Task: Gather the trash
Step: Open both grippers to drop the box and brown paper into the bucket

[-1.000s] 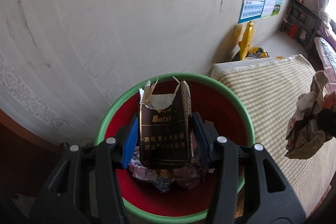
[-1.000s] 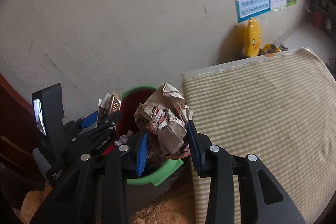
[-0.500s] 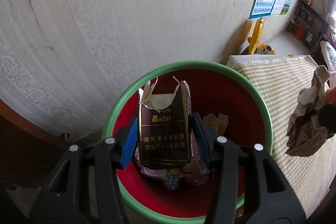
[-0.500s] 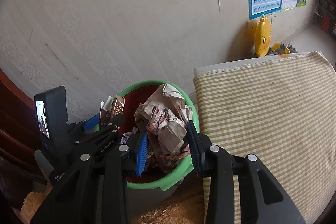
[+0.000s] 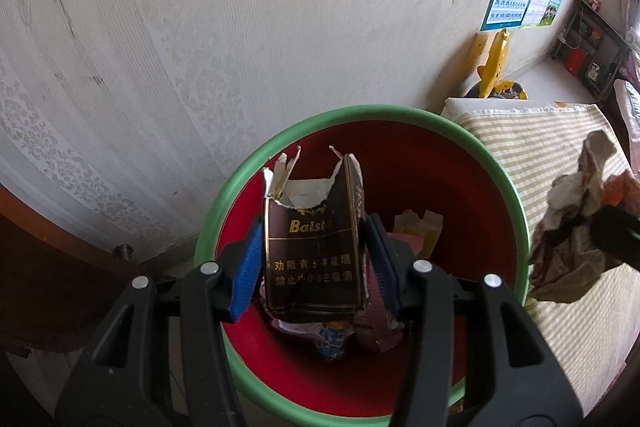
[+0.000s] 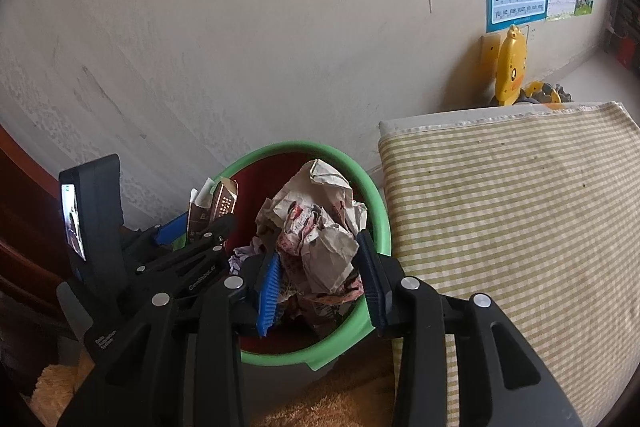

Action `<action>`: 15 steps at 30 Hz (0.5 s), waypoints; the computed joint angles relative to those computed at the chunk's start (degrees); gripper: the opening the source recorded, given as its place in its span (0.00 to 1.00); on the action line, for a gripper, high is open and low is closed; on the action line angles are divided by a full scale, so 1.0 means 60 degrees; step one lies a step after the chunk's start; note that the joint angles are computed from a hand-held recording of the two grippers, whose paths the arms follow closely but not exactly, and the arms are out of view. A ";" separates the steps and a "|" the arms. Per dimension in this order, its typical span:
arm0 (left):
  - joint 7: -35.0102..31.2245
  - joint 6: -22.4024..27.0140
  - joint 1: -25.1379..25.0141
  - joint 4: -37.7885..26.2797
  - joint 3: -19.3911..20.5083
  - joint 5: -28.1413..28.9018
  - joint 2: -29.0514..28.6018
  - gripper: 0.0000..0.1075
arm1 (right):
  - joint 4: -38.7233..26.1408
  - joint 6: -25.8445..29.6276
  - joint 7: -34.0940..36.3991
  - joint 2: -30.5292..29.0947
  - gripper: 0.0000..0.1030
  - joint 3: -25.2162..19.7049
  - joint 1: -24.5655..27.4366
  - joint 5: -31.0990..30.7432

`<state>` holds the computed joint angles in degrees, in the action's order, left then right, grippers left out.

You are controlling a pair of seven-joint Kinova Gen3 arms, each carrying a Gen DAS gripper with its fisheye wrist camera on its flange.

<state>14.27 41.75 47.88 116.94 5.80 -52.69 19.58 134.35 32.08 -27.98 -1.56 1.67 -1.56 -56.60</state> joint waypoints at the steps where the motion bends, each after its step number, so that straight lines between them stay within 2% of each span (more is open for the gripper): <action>1: 0.0001 -0.0035 -0.0020 0.0010 0.0003 0.0020 0.0016 0.44 | 0.0004 -0.0097 -0.0032 0.0041 0.34 -0.0051 -0.0049 0.0025; 15: -0.0274 -0.0131 -0.0053 -0.0008 -0.0098 0.0306 0.0165 0.44 | 0.0078 -0.0623 -0.0087 0.0499 0.35 -0.0447 -0.0168 0.0083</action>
